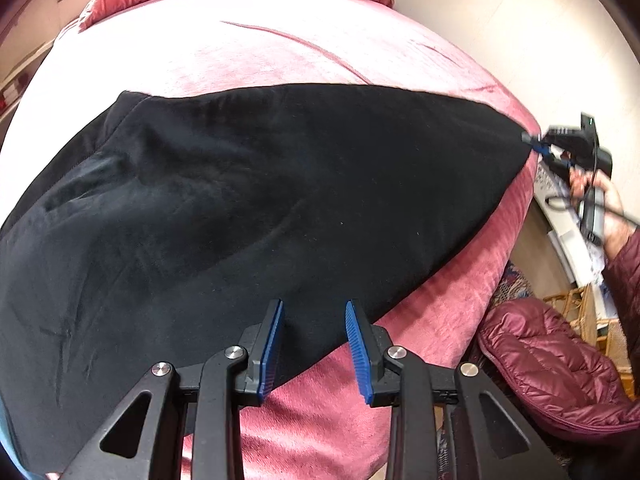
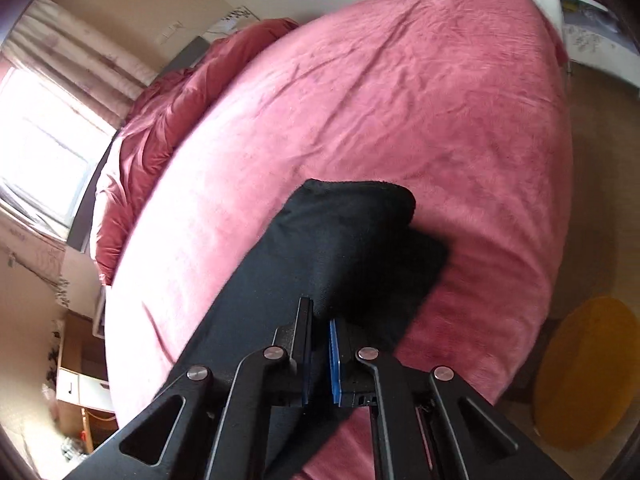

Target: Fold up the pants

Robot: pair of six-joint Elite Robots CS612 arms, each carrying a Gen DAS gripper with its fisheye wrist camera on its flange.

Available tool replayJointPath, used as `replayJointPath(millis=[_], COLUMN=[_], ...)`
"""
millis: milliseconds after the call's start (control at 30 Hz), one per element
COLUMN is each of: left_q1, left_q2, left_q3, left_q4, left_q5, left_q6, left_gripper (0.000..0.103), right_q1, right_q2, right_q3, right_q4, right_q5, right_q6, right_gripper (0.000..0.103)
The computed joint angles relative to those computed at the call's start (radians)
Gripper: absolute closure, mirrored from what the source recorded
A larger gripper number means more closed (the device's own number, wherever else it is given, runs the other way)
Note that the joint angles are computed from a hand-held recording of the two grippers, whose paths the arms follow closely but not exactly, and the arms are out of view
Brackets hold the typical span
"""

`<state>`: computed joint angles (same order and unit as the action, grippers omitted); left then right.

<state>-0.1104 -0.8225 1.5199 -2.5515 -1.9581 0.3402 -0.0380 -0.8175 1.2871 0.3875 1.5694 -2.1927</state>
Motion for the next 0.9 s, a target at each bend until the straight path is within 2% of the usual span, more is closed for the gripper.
replayJointPath(millis=[133, 233, 333, 400, 467, 533, 633, 733, 833, 900], left_q1=[0.004, 0.01, 0.01, 0.023, 0.027, 0.031, 0.039, 0.048, 0.053, 0.057], left_q2=[0.004, 0.002, 0.0, 0.002, 0.001, 0.002, 0.003, -0.001, -0.006, -0.007], left_q3=[-0.004, 0.002, 0.008, 0.009, 0.012, 0.016, 0.021, 0.031, 0.04, 0.045], left_q4=[0.001, -0.01, -0.023, -0.024, -0.024, -0.026, -0.035, -0.043, -0.03, -0.034], left_q5=[0.002, 0.01, 0.026, 0.027, 0.022, 0.011, -0.01, -0.027, -0.03, -0.032], left_q6=[-0.023, -0.003, 0.007, 0.023, 0.021, 0.016, 0.013, 0.028, 0.064, 0.059], left_gripper=[0.071, 0.071, 0.067, 0.067, 0.066, 0.066, 0.066, 0.065, 0.061, 0.061], right_q1=[-0.01, -0.016, -0.018, -0.012, -0.001, 0.011, 0.04, 0.071, 0.092, 0.099], right_q2=[0.033, 0.038, 0.011, -0.003, -0.012, -0.016, 0.012, 0.056, 0.099, 0.132], right_q3=[-0.011, -0.008, 0.024, 0.036, 0.043, 0.049, 0.02, -0.025, -0.083, -0.139], right_q4=[0.065, 0.057, 0.029, 0.032, 0.024, 0.007, 0.012, 0.022, 0.065, 0.128], right_q5=[-0.016, -0.039, -0.052, -0.068, -0.112, -0.208, -0.369, -0.481, -0.511, -0.506], right_q6=[0.026, 0.035, 0.046, 0.019, -0.007, -0.041, -0.083, -0.076, -0.079, -0.1], right_gripper=[0.096, 0.094, 0.079, 0.074, 0.073, 0.072, 0.07, 0.07, 0.07, 0.07])
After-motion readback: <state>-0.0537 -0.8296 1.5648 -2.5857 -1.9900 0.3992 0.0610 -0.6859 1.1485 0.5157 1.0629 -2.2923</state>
